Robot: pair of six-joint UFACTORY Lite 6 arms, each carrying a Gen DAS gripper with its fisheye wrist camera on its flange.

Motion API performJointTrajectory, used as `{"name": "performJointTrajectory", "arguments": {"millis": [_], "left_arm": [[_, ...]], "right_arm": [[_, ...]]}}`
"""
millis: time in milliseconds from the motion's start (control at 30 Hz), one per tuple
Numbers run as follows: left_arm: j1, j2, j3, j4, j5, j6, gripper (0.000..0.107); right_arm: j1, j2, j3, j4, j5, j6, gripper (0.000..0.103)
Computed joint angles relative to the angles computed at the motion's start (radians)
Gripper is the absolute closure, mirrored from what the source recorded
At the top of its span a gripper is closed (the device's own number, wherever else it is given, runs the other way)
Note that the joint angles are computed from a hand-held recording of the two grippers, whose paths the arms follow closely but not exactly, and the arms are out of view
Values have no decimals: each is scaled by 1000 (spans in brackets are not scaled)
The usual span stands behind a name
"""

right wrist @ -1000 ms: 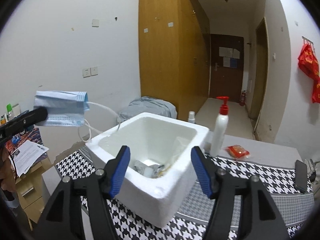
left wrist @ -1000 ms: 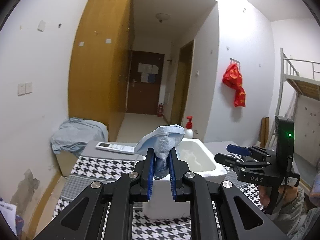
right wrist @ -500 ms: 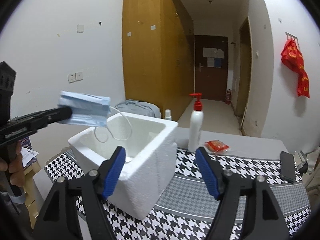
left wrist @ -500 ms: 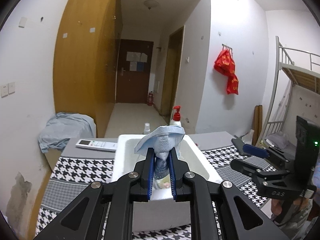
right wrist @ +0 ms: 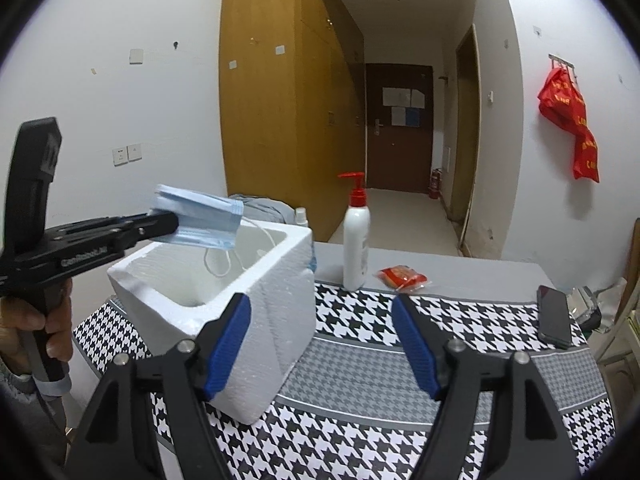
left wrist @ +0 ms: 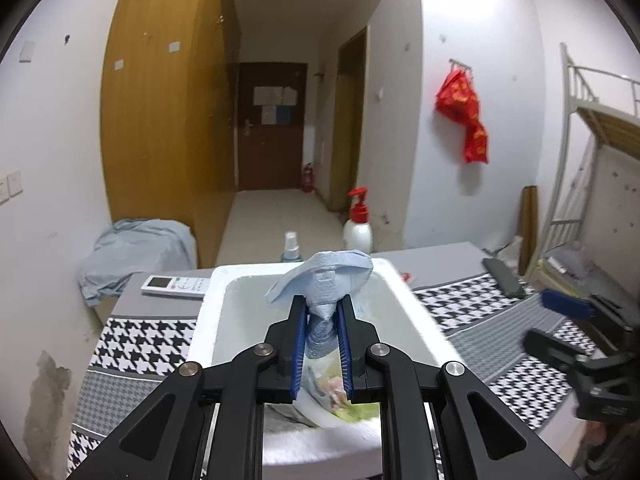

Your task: Organize soft objects

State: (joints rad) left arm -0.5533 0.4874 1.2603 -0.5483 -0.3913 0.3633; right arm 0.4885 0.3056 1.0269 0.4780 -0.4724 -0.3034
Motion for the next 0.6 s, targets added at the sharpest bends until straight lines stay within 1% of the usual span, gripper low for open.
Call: {"name": "performJointTrajectory", "arguments": {"millis": [67, 100, 133, 167, 200, 233, 267, 300, 400, 467, 600], "left_arm": [[4, 30, 37, -41, 18, 30, 91], [5, 36, 46, -39, 23, 23, 86], [9, 37, 46, -5, 26, -13, 84], [8, 35, 47, -5, 26, -15, 77], [3, 29, 40, -16, 15, -8, 66], [-2, 20, 32, -20, 2, -6, 59], [-10, 1, 10, -13, -20, -14, 40], [-17, -11, -4, -16, -38, -14, 24], [-59, -67, -69, -81, -119, 40, 5], [-90, -102, -107, -130, -163, 82, 5], [-139, -163, -184, -177, -216, 98, 5]], "right_arm": [[-6, -10, -19, -5, -14, 11, 26], [-9, -17, -32, -13, -26, 24, 26], [-11, -23, -40, -19, -31, 32, 26], [-13, -28, -48, -21, -32, 33, 26], [-13, -32, -53, -14, -35, 28, 26], [-11, -36, -57, -5, -38, 22, 26], [-12, -41, -62, -7, -39, 23, 26], [-10, -46, -68, -2, -41, 20, 26], [-5, -62, -86, 8, -46, 13, 26], [1, -80, -105, 23, -53, 6, 26], [22, -129, -161, 45, -78, -4, 26]]}}
